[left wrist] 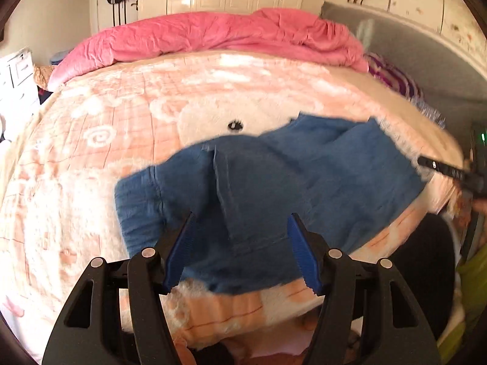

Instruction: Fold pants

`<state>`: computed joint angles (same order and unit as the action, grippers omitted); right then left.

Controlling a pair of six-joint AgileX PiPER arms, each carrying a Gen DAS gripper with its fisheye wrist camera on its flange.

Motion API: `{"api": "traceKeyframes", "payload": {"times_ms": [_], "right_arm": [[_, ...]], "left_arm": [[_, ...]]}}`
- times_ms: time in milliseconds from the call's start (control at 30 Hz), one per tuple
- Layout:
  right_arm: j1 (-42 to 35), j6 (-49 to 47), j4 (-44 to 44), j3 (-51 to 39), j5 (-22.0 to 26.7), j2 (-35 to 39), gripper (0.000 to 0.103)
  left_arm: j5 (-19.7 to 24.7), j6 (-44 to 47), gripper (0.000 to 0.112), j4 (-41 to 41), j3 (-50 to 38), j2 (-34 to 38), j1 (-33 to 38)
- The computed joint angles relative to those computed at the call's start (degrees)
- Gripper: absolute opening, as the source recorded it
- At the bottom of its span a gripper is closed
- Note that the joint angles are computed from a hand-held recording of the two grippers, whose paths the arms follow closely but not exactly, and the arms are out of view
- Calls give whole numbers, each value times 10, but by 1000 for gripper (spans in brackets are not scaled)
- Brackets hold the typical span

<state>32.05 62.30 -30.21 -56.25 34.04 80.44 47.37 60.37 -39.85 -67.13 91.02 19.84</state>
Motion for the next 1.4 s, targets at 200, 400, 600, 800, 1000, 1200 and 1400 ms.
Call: {"api": "traceKeyframes", "payload": {"times_ms": [200,400,600,800,1000,1200,1400], "right_arm": [[6,24,-33,-15,74,50,44],[-18,19,-12,19,18,35,48],[-29,4,21,52,-25,-12,54],[-42,-2,11,34,-13,-52,63],[-89,-140,82,-77,8,11,69],[-158,-314,192,-260,58,124,75],[-230,-384,293,-331,65,210,75]], "left_arm": [[-119,-110,61,119,-9,24,-20],[-64,-152,61,138,-63,70,-17],[-3,-77,67,40,-43,10,15],[15,-32,77,-19,-81,-23,-31],[39,-98,77,58,-234,86,-167],[114,-159,77,181,-445,252,-258],[99,-166,75,256,-518,327,-291]]}}
